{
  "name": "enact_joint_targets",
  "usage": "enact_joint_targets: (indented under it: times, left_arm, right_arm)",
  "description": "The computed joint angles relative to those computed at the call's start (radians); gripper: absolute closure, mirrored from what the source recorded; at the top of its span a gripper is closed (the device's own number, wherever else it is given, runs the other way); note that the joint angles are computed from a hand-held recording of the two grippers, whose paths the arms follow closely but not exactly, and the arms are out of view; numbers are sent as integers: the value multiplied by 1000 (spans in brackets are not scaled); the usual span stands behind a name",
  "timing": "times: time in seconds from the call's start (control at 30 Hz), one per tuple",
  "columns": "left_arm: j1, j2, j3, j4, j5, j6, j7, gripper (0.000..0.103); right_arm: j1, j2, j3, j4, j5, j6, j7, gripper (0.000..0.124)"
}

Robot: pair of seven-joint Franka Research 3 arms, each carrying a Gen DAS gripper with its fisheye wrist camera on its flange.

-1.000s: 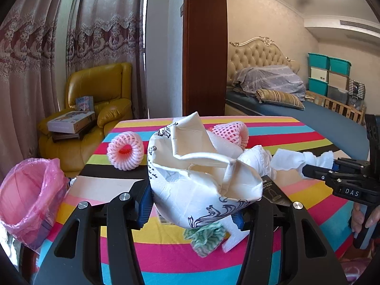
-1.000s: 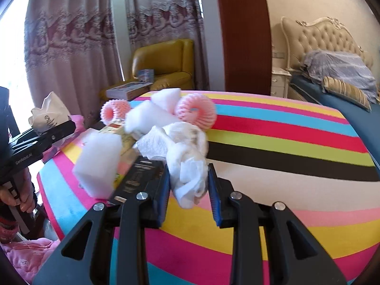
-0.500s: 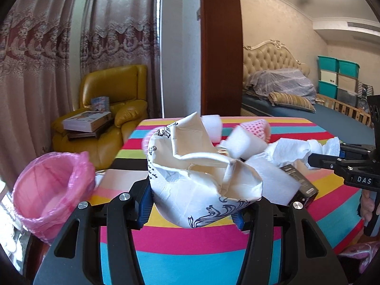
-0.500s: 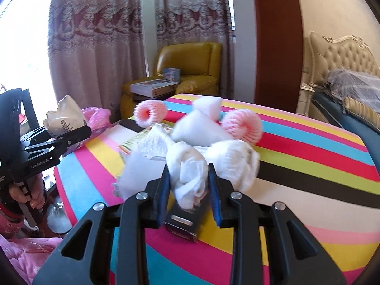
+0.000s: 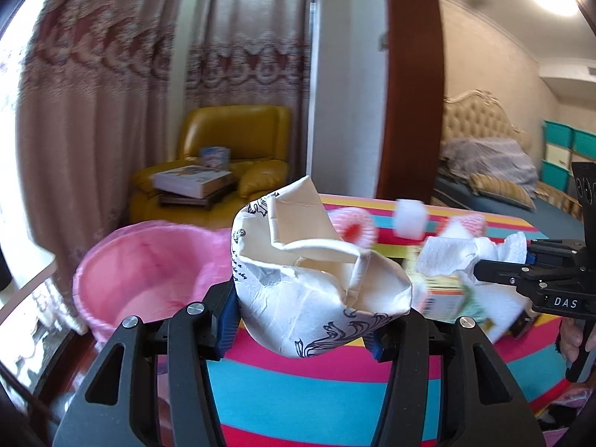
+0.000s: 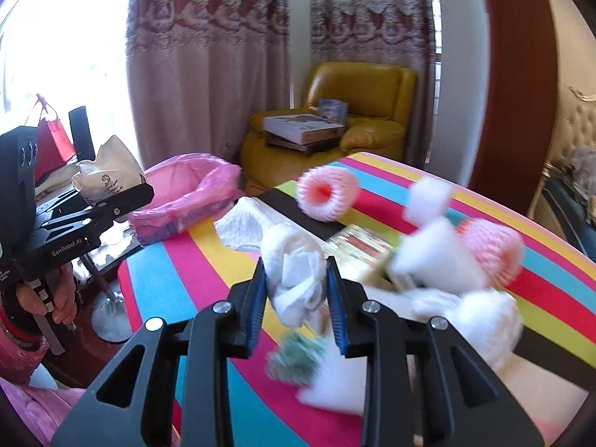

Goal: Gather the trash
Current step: 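Carry the bag and tissue to the pink bin and release both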

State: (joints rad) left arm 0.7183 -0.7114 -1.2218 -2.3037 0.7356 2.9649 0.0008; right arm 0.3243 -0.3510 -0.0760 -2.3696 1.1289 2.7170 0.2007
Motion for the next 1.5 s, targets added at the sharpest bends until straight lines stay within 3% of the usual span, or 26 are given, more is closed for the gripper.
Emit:
enact_joint_targets:
  times: [0.23, 0.47, 0.83, 1.1, 1.13, 1.17, 1.23, 1.37, 1.5]
  left_arm:
    - [-130, -20, 169, -124, 27, -79, -37, 53]
    - [-168, 41, 288, -162, 114, -115, -39, 53]
    - [-167, 189, 359, -144, 282, -124, -121, 53]
    - [-224, 281, 401, -107, 392, -192, -191, 53]
    - [-231, 293, 407, -103, 405, -202, -198, 51]
    - [-239, 302, 410, -100, 414, -218, -208, 43]
    - [-262, 301, 423, -105, 426, -249, -236, 26]
    - [-328, 272, 466, -134, 434, -295, -262, 12]
    - [-406, 247, 510, -159, 423, -346, -270, 10]
  right_arm:
    - [31, 149, 66, 171, -41, -36, 73, 94]
    - [56, 307, 151, 363, -101, -18, 138, 94]
    - [77, 545, 245, 640, -329, -9, 365, 92]
    - [86, 659, 282, 773, -445, -10, 478, 89]
    - [81, 670, 289, 789, -446, -21, 478, 82]
    - [74, 678, 298, 801, -439, -29, 473, 63]
    - [56, 682, 316, 811, -401, -26, 462, 51]
    - [34, 650, 326, 778, -345, -16, 410, 51]
    - [6, 568, 323, 690, -245, -11, 331, 51]
